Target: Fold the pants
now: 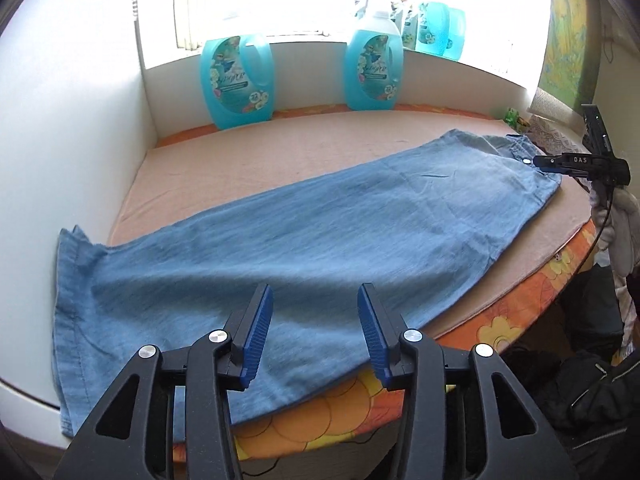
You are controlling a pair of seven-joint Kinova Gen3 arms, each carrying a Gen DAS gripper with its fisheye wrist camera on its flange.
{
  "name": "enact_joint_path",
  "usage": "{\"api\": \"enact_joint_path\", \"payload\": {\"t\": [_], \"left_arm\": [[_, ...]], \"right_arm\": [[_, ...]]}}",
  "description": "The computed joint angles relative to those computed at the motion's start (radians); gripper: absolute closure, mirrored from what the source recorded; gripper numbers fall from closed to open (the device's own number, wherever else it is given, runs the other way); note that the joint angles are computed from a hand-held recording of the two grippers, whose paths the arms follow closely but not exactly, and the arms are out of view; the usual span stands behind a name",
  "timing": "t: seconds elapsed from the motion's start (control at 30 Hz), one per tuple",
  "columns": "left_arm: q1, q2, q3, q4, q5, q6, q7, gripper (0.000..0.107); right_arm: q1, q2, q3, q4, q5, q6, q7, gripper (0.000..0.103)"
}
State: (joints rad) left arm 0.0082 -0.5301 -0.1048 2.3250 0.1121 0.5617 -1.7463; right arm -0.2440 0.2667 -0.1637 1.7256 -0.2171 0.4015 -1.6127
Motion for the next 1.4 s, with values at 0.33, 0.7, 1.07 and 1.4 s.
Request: {"api": "enact_joint_path", "payload": {"t": [0.33,0.7,1.07,1.4], "left_arm": [[0.386,0.315,-0.066,-0.165,0.024,-0.154,-0.030,0.053],[0.436,0.648,0.086,-0.467,0.277,-0.124,-0.302,0.047],[0.243,1.013,0.170,-0.975,0.196,0.054,-0.087,0.046],[0.099,1.336,0.318,-1.418,0.180,0.321,0.012,0.046]], "right_arm": [[0.289,0.060,0.068,-0.036,-0.178,0.060,-0.042,0.051],[0.434,0.162,0.024,-0.126,-0.346,0.141,0.028,0.049],[0.455,0.167,-0.011,-0.106,-0.379,0.110,0.084,0.040],[0.439,0.168,-0.036,-0.079,-0.371,0.019,0.095,0.038]]}}
